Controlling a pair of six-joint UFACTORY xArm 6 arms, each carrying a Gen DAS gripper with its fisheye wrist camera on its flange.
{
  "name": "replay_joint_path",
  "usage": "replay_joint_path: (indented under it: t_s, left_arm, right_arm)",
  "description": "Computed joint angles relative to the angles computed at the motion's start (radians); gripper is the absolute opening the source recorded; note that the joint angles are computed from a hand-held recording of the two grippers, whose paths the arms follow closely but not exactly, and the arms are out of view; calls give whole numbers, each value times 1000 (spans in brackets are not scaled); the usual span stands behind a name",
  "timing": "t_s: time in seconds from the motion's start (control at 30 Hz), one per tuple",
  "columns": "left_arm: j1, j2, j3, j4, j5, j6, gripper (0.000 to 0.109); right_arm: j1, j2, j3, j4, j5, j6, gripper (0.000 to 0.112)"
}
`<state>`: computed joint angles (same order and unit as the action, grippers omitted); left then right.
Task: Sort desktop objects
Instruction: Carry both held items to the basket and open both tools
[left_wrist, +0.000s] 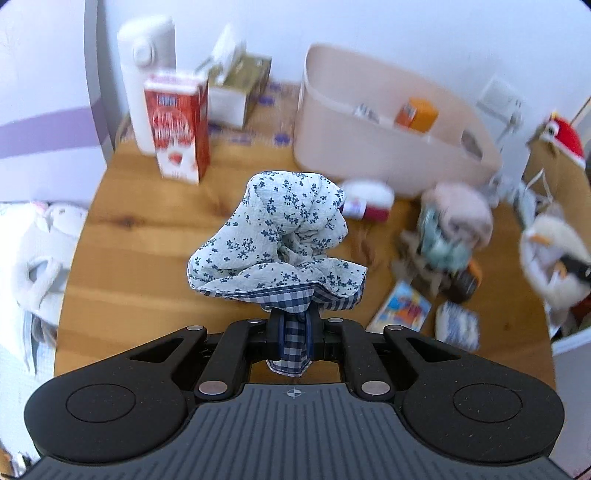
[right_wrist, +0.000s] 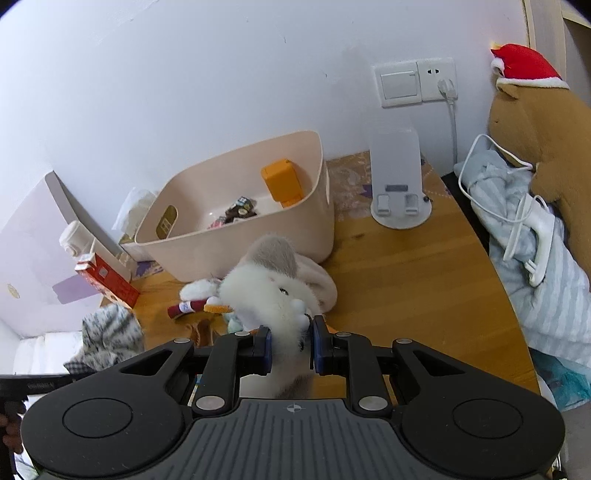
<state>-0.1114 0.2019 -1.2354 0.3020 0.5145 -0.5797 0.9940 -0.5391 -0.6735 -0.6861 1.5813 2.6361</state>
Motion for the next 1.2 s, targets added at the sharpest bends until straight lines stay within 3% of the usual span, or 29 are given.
replay_joint_path:
  t_s: [0.37, 0.73, 1.03, 1.2]
  left_arm:
    - [-22, 65, -164, 79, -52, -31, 10]
    - [-52, 265, -477, 116, 37, -16, 10]
    - [-79, 524, -836, 96, 94, 46, 10]
    - [-93, 720, -1141, 70, 226, 95, 10]
  right_arm:
    - [0, -82, 11, -46, 102, -75, 19]
    - [-113, -228, 88, -153, 102, -277, 19]
    - [-327, -321, 160, -259, -40, -461, 19]
    - [-499, -337, 202, -272, -208, -576, 19]
